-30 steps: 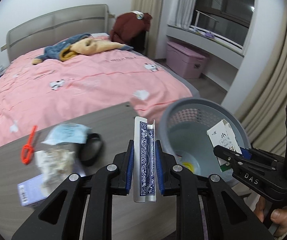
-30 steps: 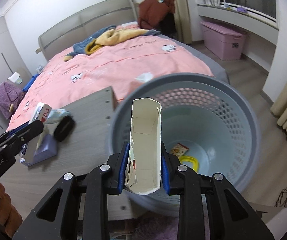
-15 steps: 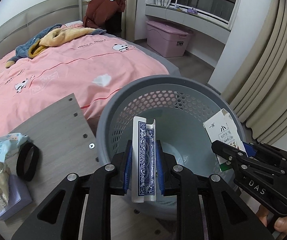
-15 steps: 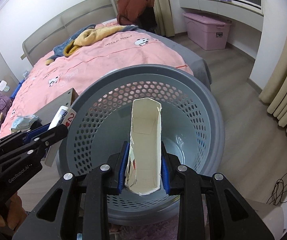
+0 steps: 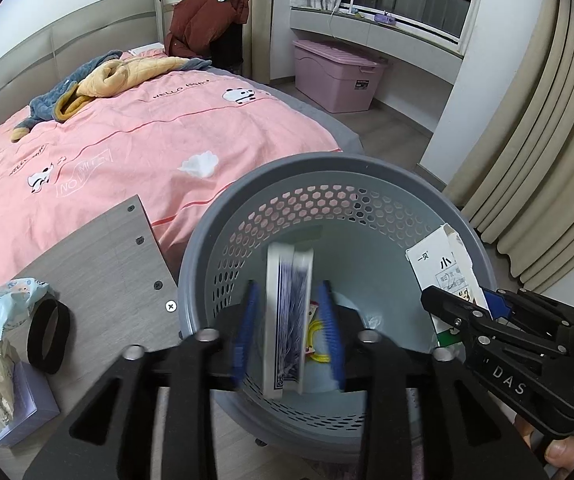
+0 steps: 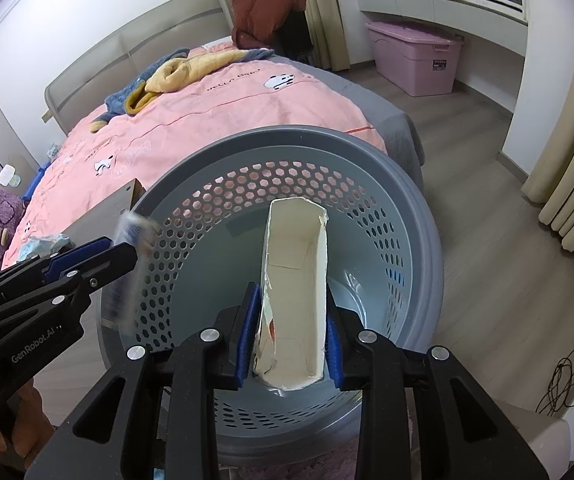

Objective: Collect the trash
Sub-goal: 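Open both tools to drop the carton and card box into the basket, then move both open tools back over the table toward the crumpled white paper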

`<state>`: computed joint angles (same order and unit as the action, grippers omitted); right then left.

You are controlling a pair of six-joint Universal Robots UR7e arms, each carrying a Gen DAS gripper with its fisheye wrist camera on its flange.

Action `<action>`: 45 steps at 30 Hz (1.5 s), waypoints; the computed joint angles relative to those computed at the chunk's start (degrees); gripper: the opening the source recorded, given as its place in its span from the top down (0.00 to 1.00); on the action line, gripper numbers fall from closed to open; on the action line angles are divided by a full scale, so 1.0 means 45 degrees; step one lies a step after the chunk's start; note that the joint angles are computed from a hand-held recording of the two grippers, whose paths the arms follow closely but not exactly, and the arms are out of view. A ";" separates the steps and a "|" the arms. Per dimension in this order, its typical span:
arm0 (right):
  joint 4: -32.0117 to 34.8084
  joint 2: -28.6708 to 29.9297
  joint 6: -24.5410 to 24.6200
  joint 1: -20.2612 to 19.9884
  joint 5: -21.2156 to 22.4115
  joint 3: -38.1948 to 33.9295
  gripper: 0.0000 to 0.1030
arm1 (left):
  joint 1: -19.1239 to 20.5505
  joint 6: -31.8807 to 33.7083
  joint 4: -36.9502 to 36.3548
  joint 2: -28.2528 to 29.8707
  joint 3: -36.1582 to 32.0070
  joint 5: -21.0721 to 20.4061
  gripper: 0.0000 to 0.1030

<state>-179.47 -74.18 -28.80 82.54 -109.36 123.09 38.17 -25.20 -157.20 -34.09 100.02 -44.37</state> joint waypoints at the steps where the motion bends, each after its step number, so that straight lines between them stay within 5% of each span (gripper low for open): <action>1: 0.0016 -0.0032 -0.0038 -0.0017 0.0050 0.0009 0.64 | -0.0014 0.0009 -0.0086 -0.0008 0.0021 0.0050 0.53; 4: -0.0243 -0.0077 -0.0108 -0.0034 0.0117 0.0044 0.56 | -0.0044 -0.0006 -0.0202 -0.0049 0.0075 0.0201 0.48; 29: -0.0429 -0.0326 -0.0165 -0.0064 0.0337 0.0399 0.45 | -0.0423 -0.1543 0.0350 -0.0585 0.0848 0.1316 0.40; 45: -0.1217 -0.0319 -0.0514 0.0503 0.0160 0.1029 0.30 | -0.0805 -0.3092 0.0417 -0.1780 0.2394 0.1958 0.30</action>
<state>-184.95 -75.61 -31.11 84.81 -108.64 127.72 34.54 -39.12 -155.32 -42.10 110.79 -35.57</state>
